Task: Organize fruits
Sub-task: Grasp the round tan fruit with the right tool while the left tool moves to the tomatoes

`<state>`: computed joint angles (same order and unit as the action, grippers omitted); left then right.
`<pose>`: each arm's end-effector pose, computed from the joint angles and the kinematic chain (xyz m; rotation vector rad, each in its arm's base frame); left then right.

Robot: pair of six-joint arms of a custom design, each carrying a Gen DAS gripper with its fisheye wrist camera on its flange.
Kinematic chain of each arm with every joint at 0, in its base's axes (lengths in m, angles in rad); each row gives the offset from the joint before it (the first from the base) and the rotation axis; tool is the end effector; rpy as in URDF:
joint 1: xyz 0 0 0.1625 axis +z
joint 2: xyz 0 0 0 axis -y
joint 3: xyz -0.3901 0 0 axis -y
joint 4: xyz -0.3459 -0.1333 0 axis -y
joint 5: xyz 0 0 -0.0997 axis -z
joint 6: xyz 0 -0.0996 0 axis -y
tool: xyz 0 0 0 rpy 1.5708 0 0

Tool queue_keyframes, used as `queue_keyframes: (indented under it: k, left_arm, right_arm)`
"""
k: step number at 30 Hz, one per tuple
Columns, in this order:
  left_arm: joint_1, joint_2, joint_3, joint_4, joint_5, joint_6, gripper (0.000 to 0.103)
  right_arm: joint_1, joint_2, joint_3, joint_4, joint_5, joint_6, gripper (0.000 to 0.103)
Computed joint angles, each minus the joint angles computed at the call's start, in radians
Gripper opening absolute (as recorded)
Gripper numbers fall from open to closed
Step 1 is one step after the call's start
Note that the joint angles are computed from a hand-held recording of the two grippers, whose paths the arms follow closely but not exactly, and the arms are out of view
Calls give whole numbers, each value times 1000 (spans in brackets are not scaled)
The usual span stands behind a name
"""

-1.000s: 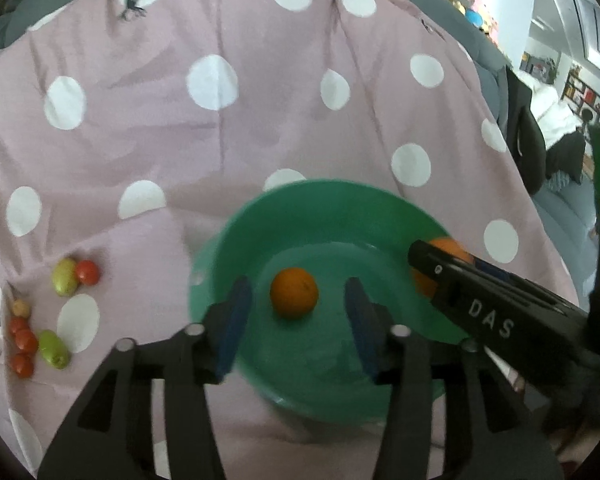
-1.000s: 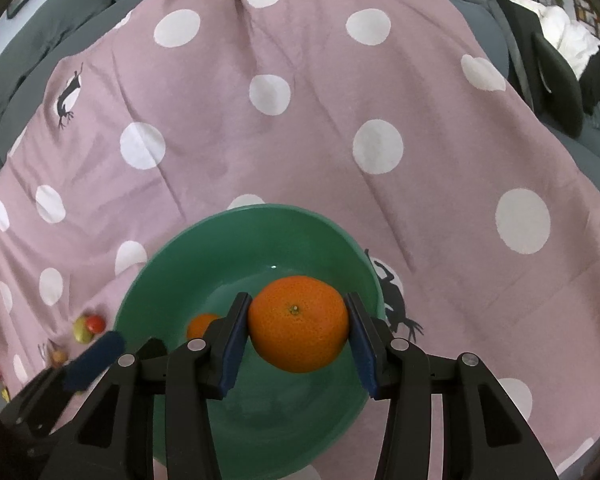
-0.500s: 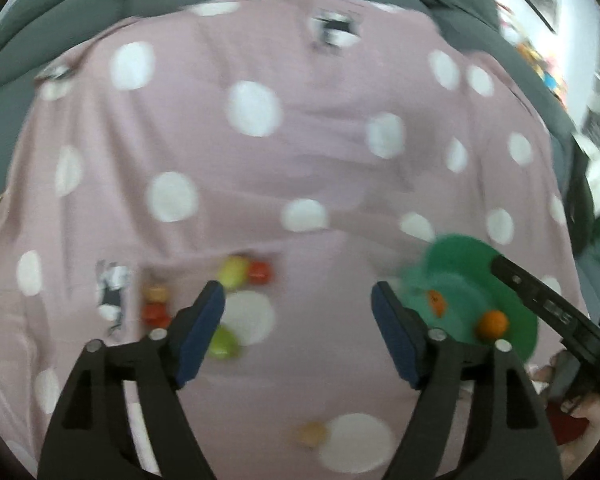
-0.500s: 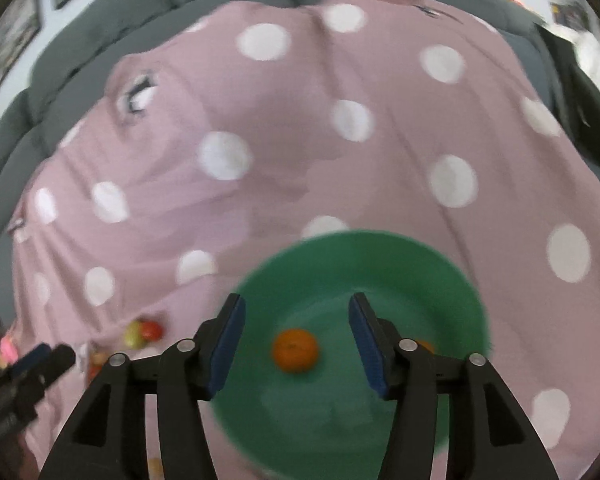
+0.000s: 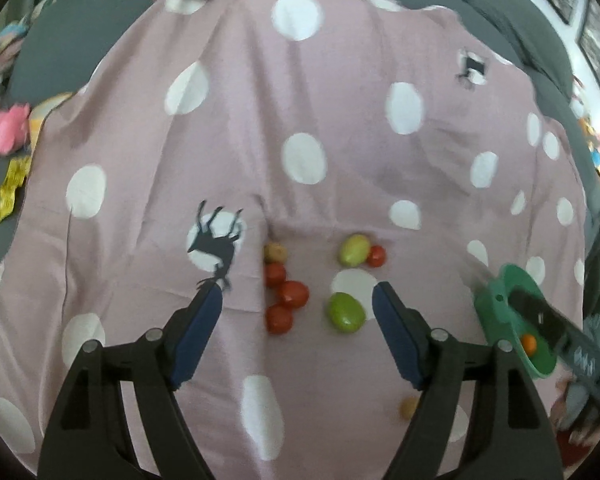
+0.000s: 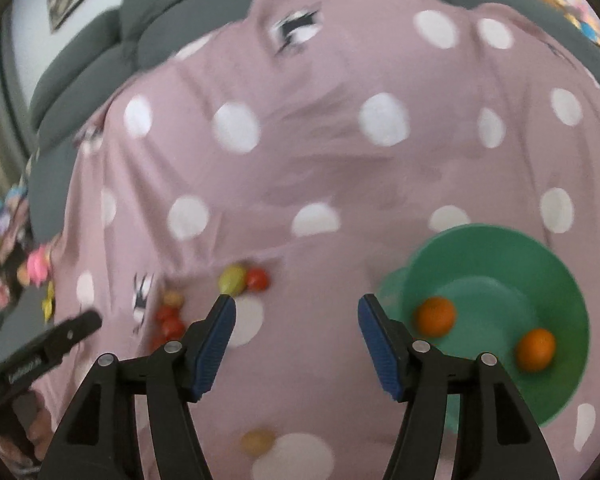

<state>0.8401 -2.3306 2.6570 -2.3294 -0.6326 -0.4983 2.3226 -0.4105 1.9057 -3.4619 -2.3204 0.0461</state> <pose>0.0429 -0.2723 0.3227 0.0129 2.3861 -1.1183 0.3920 -0.3234 -0.0556 0.6712 -2.3870 0.8346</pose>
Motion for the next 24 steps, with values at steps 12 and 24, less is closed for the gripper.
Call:
queue_keyframes:
  k: [12, 24]
  left_arm:
    - [181, 135, -10, -207, -88, 108, 54]
    - [251, 213, -49, -276, -174, 141, 50]
  right_arm:
    - [-31, 21, 38, 178, 140, 96, 58]
    - [-53, 66, 69, 243, 74, 132, 43]
